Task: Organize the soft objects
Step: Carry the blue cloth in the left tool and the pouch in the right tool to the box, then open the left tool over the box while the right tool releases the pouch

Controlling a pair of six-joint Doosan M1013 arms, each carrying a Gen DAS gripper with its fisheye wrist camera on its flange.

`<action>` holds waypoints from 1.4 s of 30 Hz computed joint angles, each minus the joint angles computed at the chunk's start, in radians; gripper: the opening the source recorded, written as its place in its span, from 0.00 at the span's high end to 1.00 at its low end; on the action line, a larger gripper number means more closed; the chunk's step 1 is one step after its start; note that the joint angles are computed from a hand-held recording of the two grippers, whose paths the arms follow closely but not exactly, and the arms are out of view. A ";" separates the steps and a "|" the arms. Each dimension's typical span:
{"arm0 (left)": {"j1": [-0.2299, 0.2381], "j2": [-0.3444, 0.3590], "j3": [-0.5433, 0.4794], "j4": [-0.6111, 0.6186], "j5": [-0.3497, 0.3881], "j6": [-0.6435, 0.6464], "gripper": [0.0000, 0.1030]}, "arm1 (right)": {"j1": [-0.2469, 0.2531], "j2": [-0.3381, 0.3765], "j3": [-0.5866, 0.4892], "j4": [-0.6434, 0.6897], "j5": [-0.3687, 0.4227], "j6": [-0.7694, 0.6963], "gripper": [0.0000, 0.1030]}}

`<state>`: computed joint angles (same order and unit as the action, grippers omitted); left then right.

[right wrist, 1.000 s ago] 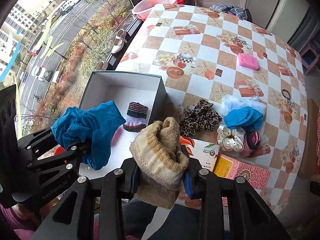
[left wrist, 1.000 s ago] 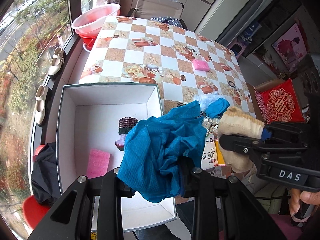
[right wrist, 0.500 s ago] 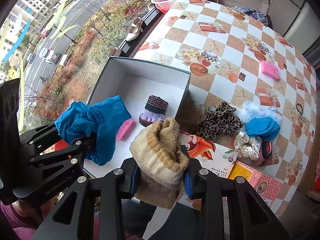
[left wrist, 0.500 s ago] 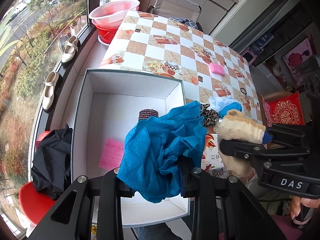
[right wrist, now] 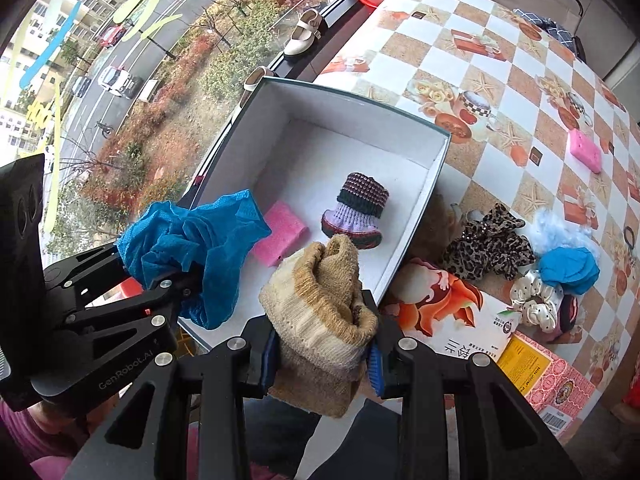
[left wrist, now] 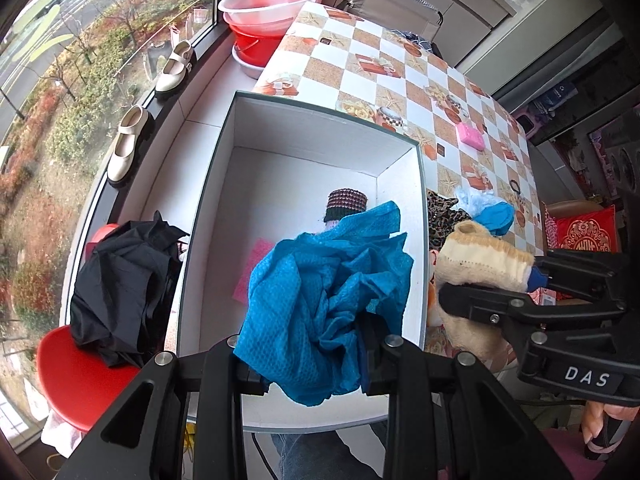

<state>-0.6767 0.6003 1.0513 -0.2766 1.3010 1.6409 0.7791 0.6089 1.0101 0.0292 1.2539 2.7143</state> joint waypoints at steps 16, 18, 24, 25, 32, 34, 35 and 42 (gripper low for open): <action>0.017 -0.016 0.062 0.047 0.067 -0.003 0.67 | 0.001 0.059 -0.049 0.114 -0.015 -0.082 0.65; 0.018 -0.018 0.068 0.054 0.073 0.002 0.67 | 0.002 0.061 -0.047 0.121 -0.022 -0.084 0.65; 0.017 -0.020 0.076 0.061 0.081 0.013 0.67 | 0.004 0.066 -0.050 0.129 -0.025 -0.085 0.65; 0.016 -0.021 0.077 0.062 0.081 0.014 0.66 | 0.004 0.067 -0.051 0.130 -0.025 -0.084 0.65; 0.010 -0.033 0.088 0.086 0.049 0.014 0.34 | 0.003 0.068 -0.052 0.132 -0.026 -0.088 0.64; 0.007 -0.036 0.090 0.100 0.038 0.015 0.24 | 0.003 0.067 -0.048 0.131 -0.027 -0.086 0.64; 0.005 -0.035 0.088 0.105 0.039 0.015 0.24 | 0.003 0.065 -0.046 0.130 -0.028 -0.084 0.64; -0.003 -0.006 0.056 0.115 0.112 0.012 0.15 | 0.007 0.062 -0.051 0.094 -0.012 -0.060 0.17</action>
